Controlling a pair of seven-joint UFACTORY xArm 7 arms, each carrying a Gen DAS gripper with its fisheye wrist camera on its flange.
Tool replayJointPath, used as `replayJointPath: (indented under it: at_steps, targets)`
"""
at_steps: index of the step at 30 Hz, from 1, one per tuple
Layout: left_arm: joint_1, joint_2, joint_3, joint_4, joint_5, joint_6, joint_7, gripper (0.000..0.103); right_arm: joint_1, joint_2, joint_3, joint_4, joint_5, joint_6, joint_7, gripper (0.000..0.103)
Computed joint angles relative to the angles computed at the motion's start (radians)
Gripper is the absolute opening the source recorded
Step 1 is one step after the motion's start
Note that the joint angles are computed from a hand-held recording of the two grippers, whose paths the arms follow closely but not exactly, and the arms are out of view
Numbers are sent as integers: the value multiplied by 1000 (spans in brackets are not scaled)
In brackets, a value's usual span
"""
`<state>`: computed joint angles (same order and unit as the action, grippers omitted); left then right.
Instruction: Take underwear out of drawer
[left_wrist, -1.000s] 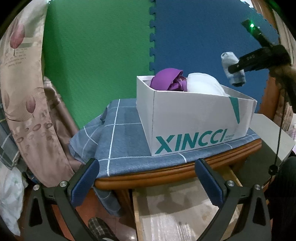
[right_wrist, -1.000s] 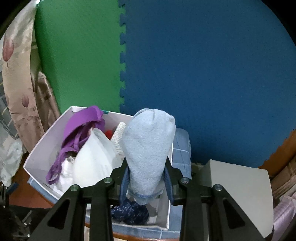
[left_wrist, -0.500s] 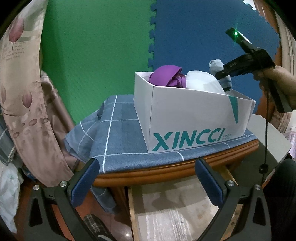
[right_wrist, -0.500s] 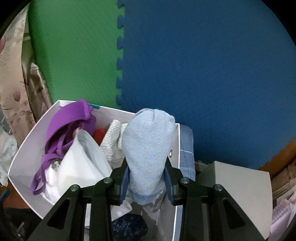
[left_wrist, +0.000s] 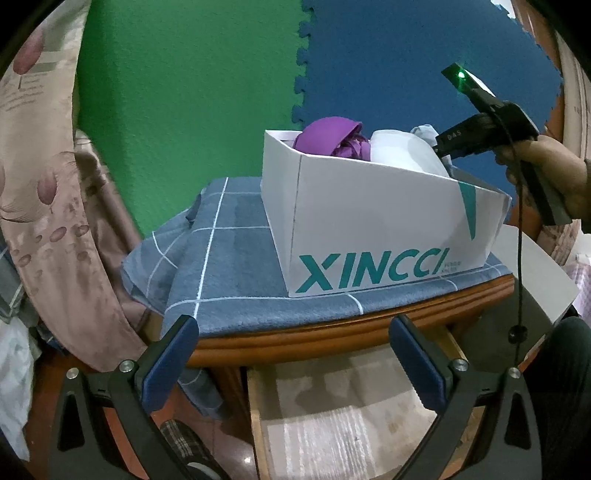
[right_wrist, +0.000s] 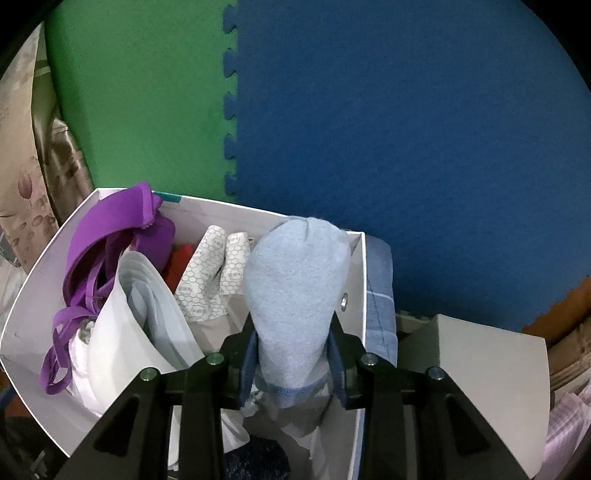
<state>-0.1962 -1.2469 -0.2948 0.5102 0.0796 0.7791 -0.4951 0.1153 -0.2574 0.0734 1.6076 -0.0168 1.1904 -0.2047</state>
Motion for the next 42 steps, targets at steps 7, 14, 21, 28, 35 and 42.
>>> replayJointPath:
  at_steps: [7, 14, 21, 28, 35, 42]
  targets:
    - [-9, 7, 2, -4, 0, 0, 5, 102, -2, 5, -2, -13, -2, -3, 4, 34]
    - [-15, 13, 6, -6, -3, -11, 9, 102, -3, 5, -4, -30, -2, -10, 3, 34]
    - [-18, 12, 5, -9, -5, -10, 11, 102, -3, -1, -3, -47, -3, -16, 4, 35]
    - [-18, 18, 5, -9, -6, -13, 11, 102, -4, 3, -3, -38, -4, -6, 4, 37]
    - [-16, 18, 5, -12, -4, -21, 10, 102, -3, 5, -12, -13, 28, 9, 15, 50]
    - [0, 9, -27, -20, 26, 8, 6, 102, 16, -263, -41, -144, 79, -184, -14, 83]
